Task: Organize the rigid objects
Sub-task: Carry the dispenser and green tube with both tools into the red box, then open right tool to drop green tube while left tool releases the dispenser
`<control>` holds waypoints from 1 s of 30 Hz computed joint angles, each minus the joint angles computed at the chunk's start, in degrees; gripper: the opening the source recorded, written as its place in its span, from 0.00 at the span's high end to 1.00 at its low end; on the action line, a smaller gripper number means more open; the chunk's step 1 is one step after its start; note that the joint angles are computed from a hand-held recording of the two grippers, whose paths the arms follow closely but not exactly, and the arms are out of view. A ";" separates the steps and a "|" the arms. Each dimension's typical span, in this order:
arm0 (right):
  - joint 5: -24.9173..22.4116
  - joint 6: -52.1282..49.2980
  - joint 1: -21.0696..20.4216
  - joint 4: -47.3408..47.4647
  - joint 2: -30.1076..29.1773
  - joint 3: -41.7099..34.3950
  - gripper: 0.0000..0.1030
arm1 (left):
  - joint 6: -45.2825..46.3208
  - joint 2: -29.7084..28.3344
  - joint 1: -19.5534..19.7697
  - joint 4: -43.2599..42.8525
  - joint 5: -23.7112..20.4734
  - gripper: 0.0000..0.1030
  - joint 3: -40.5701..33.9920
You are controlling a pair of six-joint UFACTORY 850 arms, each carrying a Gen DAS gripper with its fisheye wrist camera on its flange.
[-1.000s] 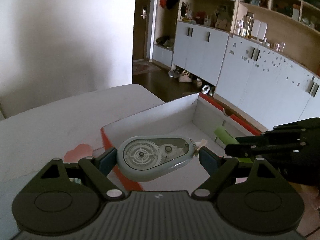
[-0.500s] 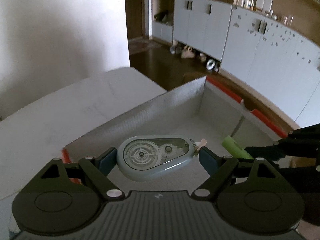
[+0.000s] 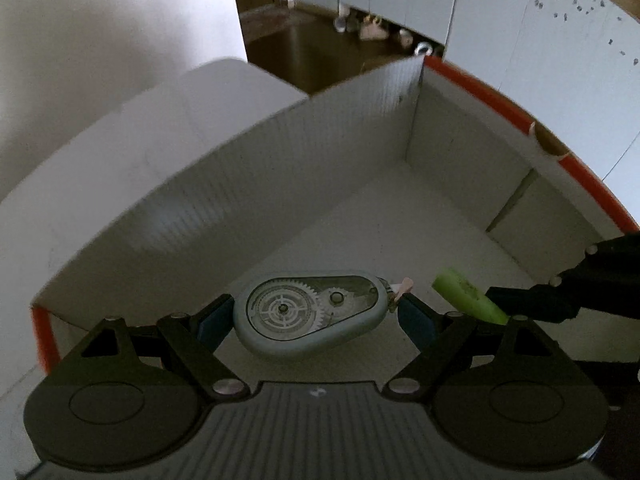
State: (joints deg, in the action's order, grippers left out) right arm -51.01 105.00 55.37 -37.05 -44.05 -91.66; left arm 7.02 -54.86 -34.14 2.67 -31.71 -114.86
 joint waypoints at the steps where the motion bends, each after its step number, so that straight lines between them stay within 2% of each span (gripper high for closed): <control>1: 0.07 -0.73 -0.05 0.81 -0.24 -0.27 0.86 | -0.17 -0.67 -0.01 0.33 -1.07 0.14 -0.91; 9: 0.92 -1.07 -0.22 3.53 -0.97 -1.24 0.84 | -0.44 -5.13 0.07 -0.66 -8.46 0.14 -7.66; 11: 0.60 -1.05 -0.12 3.69 -1.19 -1.77 0.79 | -0.47 -5.52 0.14 -1.29 -9.23 0.14 -8.12; 15: 0.49 -0.79 0.11 3.91 -0.94 -1.69 0.77 | -0.12 -6.18 0.28 -2.38 -10.59 0.14 -9.00; 19: 0.85 0.93 0.22 2.98 0.22 -0.20 0.67 | -1.03 -6.85 0.30 -2.19 -12.19 0.14 -10.33; 21: 0.94 2.17 0.53 2.40 0.63 0.25 0.65 | -1.50 -6.85 0.14 -1.77 -12.73 0.14 -10.51; 26: 0.85 4.88 1.42 0.77 1.80 0.95 0.56 | -1.36 -4.31 0.16 -2.54 -10.37 0.14 -7.10; 30: 0.72 7.24 2.09 -1.50 3.56 2.52 0.54 | 0.80 -0.84 0.50 -4.46 -6.81 0.14 -2.32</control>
